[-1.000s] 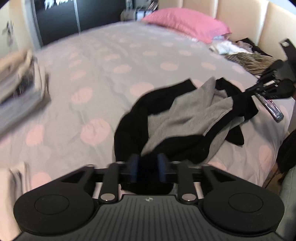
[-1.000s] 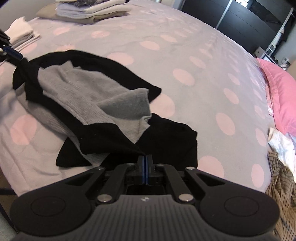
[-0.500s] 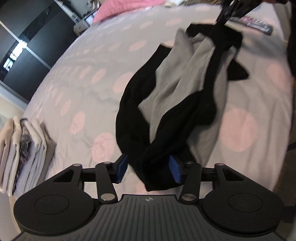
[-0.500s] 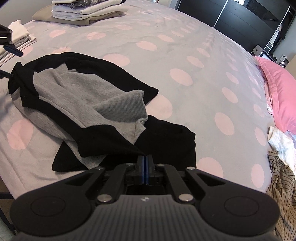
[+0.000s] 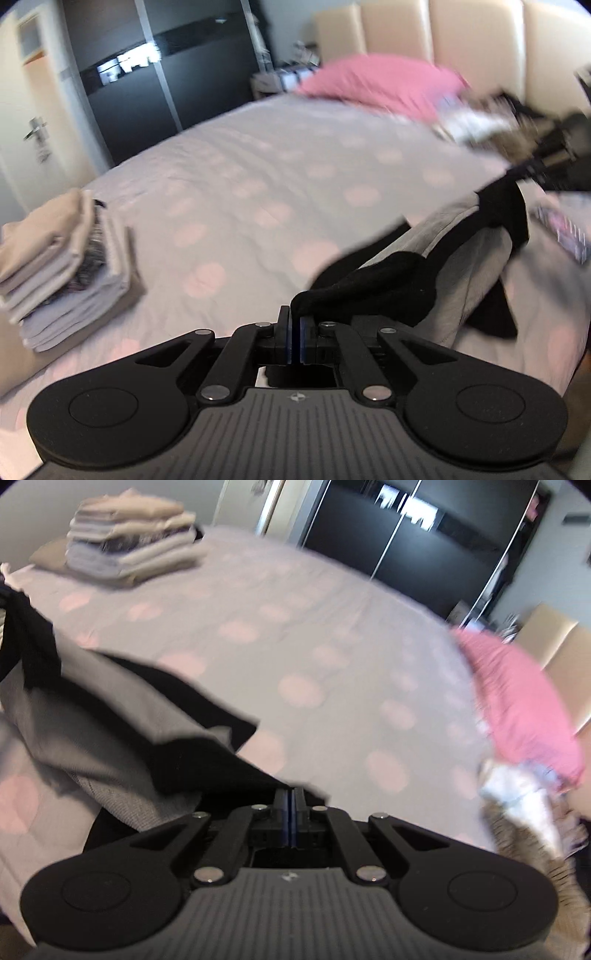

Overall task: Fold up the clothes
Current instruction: 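Raise the held garment high with both tools, stretching it between them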

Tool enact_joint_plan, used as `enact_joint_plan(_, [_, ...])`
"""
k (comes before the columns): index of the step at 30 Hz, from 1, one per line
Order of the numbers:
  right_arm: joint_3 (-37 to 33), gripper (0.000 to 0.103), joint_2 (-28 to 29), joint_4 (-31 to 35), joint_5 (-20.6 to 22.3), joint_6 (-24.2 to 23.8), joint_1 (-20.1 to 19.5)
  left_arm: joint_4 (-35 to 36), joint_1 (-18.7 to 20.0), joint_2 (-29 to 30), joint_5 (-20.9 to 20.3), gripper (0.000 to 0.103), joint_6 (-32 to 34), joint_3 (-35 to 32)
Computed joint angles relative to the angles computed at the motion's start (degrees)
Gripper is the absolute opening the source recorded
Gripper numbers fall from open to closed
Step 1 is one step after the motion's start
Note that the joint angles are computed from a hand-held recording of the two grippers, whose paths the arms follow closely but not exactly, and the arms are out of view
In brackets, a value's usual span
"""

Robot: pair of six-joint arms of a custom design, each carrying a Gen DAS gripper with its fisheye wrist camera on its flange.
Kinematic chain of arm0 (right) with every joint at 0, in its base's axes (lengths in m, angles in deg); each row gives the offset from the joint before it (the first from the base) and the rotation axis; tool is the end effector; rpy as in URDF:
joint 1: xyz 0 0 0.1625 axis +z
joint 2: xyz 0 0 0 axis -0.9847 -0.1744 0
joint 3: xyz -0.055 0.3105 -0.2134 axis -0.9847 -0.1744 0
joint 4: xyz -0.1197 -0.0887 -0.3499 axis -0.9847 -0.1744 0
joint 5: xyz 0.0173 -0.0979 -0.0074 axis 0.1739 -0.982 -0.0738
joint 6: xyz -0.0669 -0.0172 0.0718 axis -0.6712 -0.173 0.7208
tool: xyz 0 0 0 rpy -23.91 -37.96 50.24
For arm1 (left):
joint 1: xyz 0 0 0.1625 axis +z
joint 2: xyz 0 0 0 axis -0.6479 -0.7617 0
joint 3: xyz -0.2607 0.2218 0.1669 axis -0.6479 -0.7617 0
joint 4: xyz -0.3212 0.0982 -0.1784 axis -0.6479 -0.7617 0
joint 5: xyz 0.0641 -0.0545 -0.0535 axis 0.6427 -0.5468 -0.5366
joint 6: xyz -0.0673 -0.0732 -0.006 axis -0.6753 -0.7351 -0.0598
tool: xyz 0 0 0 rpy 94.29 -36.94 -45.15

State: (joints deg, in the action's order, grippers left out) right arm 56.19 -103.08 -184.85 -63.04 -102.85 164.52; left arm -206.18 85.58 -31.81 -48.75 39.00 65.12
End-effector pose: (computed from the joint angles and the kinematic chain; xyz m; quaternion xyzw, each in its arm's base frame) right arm 0.0545 -0.4875 0.2603 0.3935 -0.7805 0.2777 0.3985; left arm -0.1953 -0.4863 0.1457 0.4008 0.8107 -0.2824 0.3200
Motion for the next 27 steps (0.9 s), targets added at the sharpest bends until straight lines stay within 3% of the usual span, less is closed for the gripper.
enact_joint_plan(6, [-0.4, 0.001, -4.0, -7.3, 4.9, 1.2, 6.3, -4.7, -4.5, -5.2, 1.3, 0.002, -1.3, -2.7])
enact_joint_plan(15, [-4.9, 0.001, -8.9, -17.7, 9.1, 3.2, 17.6, -14.2, -17.1, -11.7, 4.7, 0.002, 3.9, -6.0])
enact_joint_plan(23, [0.3, 0.001, -17.2, -21.7, 13.8, 4.6, 21.7, -18.8, -25.4, -16.4, 6.4, 0.002, 4.6, -3.8])
enact_joint_plan(27, [2.6, 0.001, -20.9, -21.4, 16.2, 5.6, 22.6, -18.2, -27.5, -18.6, 5.4, 0.002, 3.2, -3.2])
